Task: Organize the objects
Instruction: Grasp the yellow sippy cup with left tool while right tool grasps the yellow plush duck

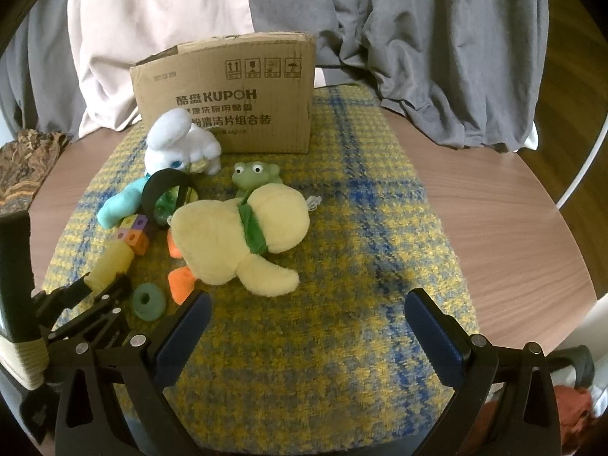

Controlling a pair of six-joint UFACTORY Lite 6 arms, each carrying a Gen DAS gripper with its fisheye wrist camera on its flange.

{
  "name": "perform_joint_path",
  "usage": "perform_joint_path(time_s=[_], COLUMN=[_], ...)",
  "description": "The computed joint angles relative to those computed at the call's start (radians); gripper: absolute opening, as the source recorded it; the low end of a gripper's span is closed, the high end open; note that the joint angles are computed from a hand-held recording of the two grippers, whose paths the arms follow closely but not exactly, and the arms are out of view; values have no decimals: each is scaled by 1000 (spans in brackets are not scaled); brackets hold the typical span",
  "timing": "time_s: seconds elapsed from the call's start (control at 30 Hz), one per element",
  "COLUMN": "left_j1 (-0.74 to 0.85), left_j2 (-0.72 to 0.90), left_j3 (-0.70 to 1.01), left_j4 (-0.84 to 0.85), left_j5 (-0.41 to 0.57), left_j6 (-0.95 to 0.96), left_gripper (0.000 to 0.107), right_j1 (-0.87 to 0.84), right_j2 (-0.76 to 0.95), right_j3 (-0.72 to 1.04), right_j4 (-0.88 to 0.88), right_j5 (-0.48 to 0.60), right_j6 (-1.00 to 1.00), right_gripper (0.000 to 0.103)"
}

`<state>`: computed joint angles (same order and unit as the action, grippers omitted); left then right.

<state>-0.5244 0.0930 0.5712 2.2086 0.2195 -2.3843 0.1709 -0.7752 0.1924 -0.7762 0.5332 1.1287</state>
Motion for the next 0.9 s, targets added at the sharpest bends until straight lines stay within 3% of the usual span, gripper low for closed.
perform_joint_path(time_s=[0.33,0.7,0.9], left_j1=[34,134,155], left_j2=[-87,-127,-114], left_j3=[-47,-68,-60], left_j4=[-98,-156,-150], left_j5=[6,4,4], left_j6=[105,185,187], left_gripper=[41,41,41], right_j1=[14,31,-5], right_j2=[96,421,597], right_j3=[43,174,248], right_j4=[-80,-360,-457], right_j5=[-62,-223,-297], right_j6=[76,374,478], right_gripper=[102,102,93])
